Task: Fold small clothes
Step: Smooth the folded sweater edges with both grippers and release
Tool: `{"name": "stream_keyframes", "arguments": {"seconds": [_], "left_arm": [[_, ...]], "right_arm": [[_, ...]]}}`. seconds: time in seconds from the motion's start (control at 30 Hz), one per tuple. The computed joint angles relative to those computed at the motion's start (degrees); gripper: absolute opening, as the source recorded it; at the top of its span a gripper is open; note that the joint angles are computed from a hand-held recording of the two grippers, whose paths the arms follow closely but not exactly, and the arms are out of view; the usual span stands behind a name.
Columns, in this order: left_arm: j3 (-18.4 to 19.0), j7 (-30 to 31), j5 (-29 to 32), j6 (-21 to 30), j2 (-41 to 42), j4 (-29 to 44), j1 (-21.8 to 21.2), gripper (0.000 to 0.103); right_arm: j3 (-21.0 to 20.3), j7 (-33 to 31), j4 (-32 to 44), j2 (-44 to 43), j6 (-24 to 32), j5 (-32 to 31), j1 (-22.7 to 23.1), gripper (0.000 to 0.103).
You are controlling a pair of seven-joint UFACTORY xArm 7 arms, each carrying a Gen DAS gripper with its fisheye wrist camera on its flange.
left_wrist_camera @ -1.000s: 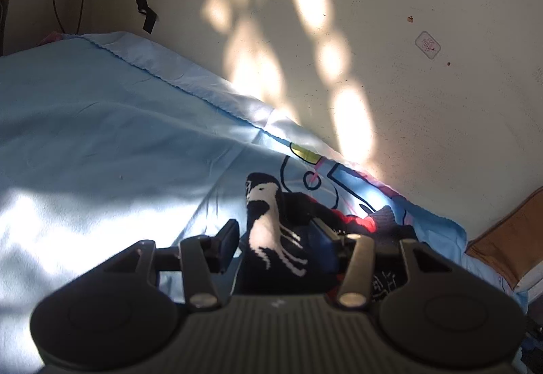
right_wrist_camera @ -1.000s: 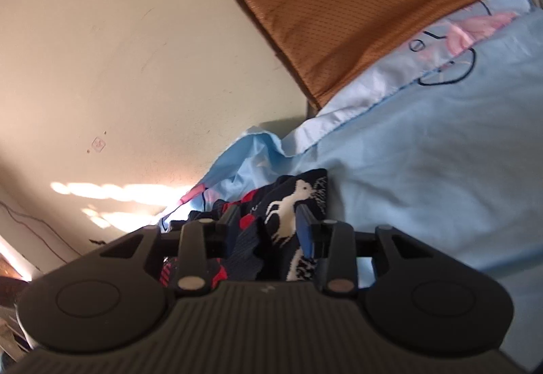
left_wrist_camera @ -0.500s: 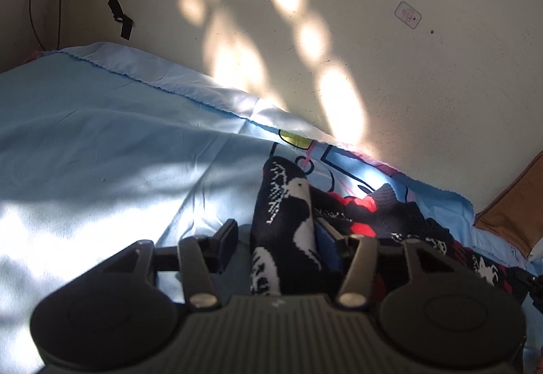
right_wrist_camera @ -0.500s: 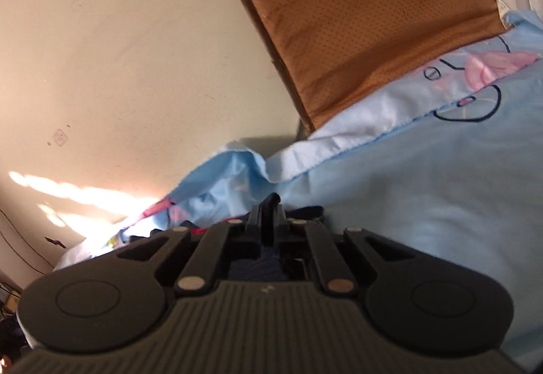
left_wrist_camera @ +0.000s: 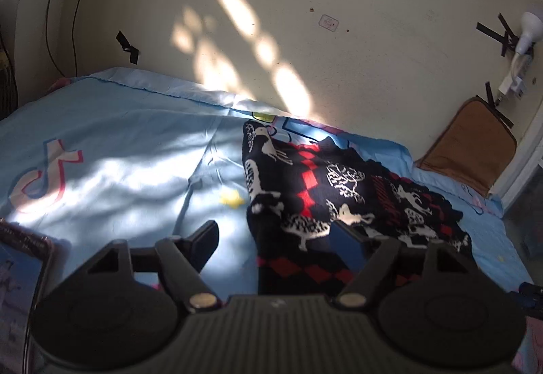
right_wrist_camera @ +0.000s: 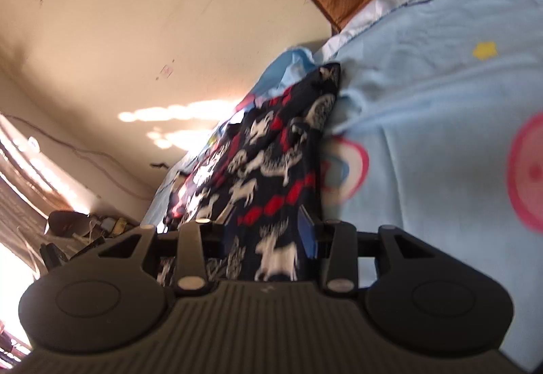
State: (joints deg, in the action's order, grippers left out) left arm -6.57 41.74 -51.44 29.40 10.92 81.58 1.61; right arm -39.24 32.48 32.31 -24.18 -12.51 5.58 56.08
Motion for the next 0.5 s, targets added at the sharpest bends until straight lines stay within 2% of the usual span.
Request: {"name": "stream_keyframes", "arguments": {"seconds": [0.03, 0.1, 0.2, 0.3, 0.4, 0.43, 0.5], "left_arm": [[-0.3, 4.0, -3.2, 0.8, -4.1, -4.8, 1.3, 0.081], [1.5, 9.5, -7.7, 2.8, -11.7, -13.1, 1.7, 0.082], [5.4, 13.2, -11.9, 6.0, -20.7, -22.3, 0.8, 0.089], [9.4, 13.2, -12.9, 10.4, -26.8, -28.0, -0.3, 0.089], [12.3, 9.7, -11.0, 14.4, -30.0, -31.1, -1.4, 0.089], [13.1, 9.2, -10.6, 14.9, -30.9, -32.2, -1.9, 0.089], [14.4, 8.7, -10.5, 15.3, -32.6, -34.1, -3.0, 0.089]], "right_arm": [[5.0, 0.4, -2.7, -1.7, -0.2, 0.5, -3.9, 0.043], [13.5, 1.3, -7.5, -4.9, -1.8, 0.7, -9.9, 0.043], [22.2, 3.8, -12.1, -8.9, -2.2, 0.4, -14.8, 0.043], [25.9, 4.3, -13.0, -10.2, -1.1, -1.5, -15.8, 0.043], [27.9, 3.5, -12.0, -9.8, 0.6, -2.8, -15.5, 0.047], [28.9, 3.4, -11.5, -9.4, 0.8, -2.8, -15.6, 0.05], [33.5, 2.5, -10.9, -8.7, 0.8, -3.3, -18.3, 0.06]]}}
